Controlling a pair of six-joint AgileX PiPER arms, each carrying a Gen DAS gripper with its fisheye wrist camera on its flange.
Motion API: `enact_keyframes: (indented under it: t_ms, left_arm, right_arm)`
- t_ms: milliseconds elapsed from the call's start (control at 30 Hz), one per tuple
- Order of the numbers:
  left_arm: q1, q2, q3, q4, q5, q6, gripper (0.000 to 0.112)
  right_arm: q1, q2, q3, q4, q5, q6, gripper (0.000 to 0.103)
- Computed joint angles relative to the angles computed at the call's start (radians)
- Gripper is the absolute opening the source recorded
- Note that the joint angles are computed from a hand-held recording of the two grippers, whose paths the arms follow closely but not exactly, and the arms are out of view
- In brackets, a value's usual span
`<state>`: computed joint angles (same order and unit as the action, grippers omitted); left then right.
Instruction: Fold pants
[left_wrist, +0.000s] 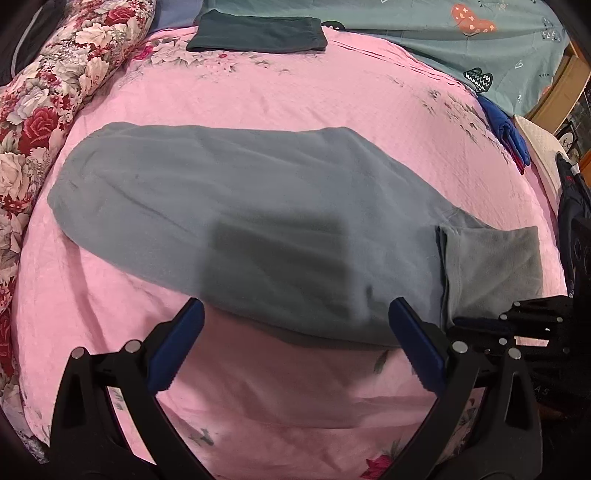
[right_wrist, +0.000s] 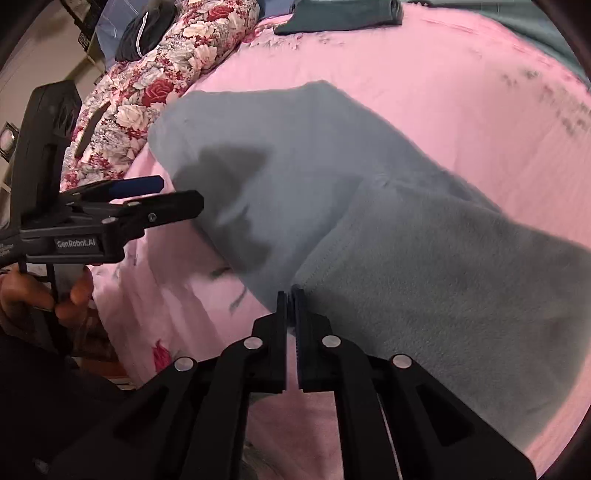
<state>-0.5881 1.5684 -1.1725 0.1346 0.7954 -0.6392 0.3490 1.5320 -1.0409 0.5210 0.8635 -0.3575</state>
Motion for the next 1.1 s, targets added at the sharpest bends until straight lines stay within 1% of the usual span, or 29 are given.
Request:
enact_keyframes:
  t_ms: [33,100,167,233,300,367,400,467,500,533,567,600,667,700,767,800,833,900,933,1000,1033,1100]
  left_arm:
    - [-0.004,0.000,-0.005,0.005,0.003,-0.001,0.101]
    - [-0.009,-0.006,-0.006,0.016,0.001,-0.005,0.101]
    - [-0.012,-0.008,-0.008,0.016,0.004,-0.001,0.101]
    - [-0.016,-0.006,-0.009,0.019,0.007,-0.009,0.101]
    - [-0.023,-0.008,-0.009,0.020,0.010,-0.013,0.101]
    - [-0.033,-0.015,-0.007,0.033,0.014,-0.022,0.101]
    - [-0.036,-0.020,-0.006,0.041,0.018,-0.027,0.101]
    - [-0.030,-0.030,0.002,0.047,0.021,-0.025,0.101]
    - [-0.028,-0.035,0.007,0.048,0.021,-0.028,0.101]
    - [-0.022,-0.041,0.016,0.046,0.018,-0.031,0.101]
    - [-0.016,-0.045,0.023,0.043,0.016,-0.031,0.101]
    - [-0.010,-0.049,0.031,0.040,0.014,-0.035,0.101]
    - [0.001,-0.059,0.048,0.033,0.004,-0.034,0.101]
    - [0.007,-0.063,0.056,0.031,0.001,-0.033,0.101]
    - [0.016,-0.073,0.068,0.034,-0.005,-0.037,0.101]
    - [0.025,-0.079,0.076,0.028,-0.011,-0.034,0.101]
    - [0.033,-0.081,0.080,0.023,-0.015,-0.031,0.101]
    - [0.042,-0.082,0.083,0.017,-0.021,-0.025,0.101]
    - [0.052,-0.084,0.087,0.007,-0.028,-0.009,0.101]
    - [0.060,-0.083,0.088,0.001,-0.035,0.003,0.101]
    - [0.062,-0.082,0.089,-0.001,-0.039,0.005,0.101]
    - [0.070,-0.079,0.089,-0.012,-0.044,0.023,0.101]
  right_arm:
    - [0.000,0.005,-0.023,-0.004,0.027,0.012,0.014]
    - [-0.014,-0.023,-0.042,-0.006,0.068,0.016,0.022]
    - [-0.050,-0.074,-0.028,0.039,0.066,-0.024,0.022]
    - [-0.064,-0.086,-0.035,0.001,0.037,0.008,0.022]
    - [-0.076,-0.066,-0.042,-0.008,0.004,0.009,0.022]
    - [-0.076,-0.015,-0.060,-0.017,-0.014,0.034,0.022]
    - [-0.055,0.010,-0.068,-0.071,-0.032,0.089,0.023]
    - [-0.030,0.050,-0.098,-0.142,-0.029,0.166,0.022]
    - [-0.016,0.060,-0.111,-0.158,-0.021,0.200,0.029]
    - [-0.003,0.065,-0.123,-0.171,-0.016,0.225,0.043]
    - [0.020,0.066,-0.126,-0.201,-0.025,0.263,0.050]
    - [0.056,0.080,-0.141,-0.258,-0.020,0.324,0.051]
    - [0.095,0.100,-0.146,-0.318,-0.011,0.393,0.052]
    - [0.136,0.101,-0.141,-0.396,-0.030,0.457,0.052]
    - [0.196,0.111,-0.150,-0.542,-0.016,0.550,0.041]
    - [0.212,0.116,-0.159,-0.584,-0.002,0.585,0.034]
    - [0.205,0.118,-0.167,-0.589,0.011,0.601,0.022]
    - [0.160,0.116,-0.179,-0.538,0.029,0.585,0.013]
    - [0.121,0.115,-0.185,-0.476,0.039,0.562,0.012]
    - [0.077,0.098,-0.189,-0.402,0.046,0.540,0.012]
    - [0.068,0.081,-0.191,-0.377,0.037,0.540,0.012]
    - [0.078,0.061,-0.216,-0.382,0.024,0.572,0.012]
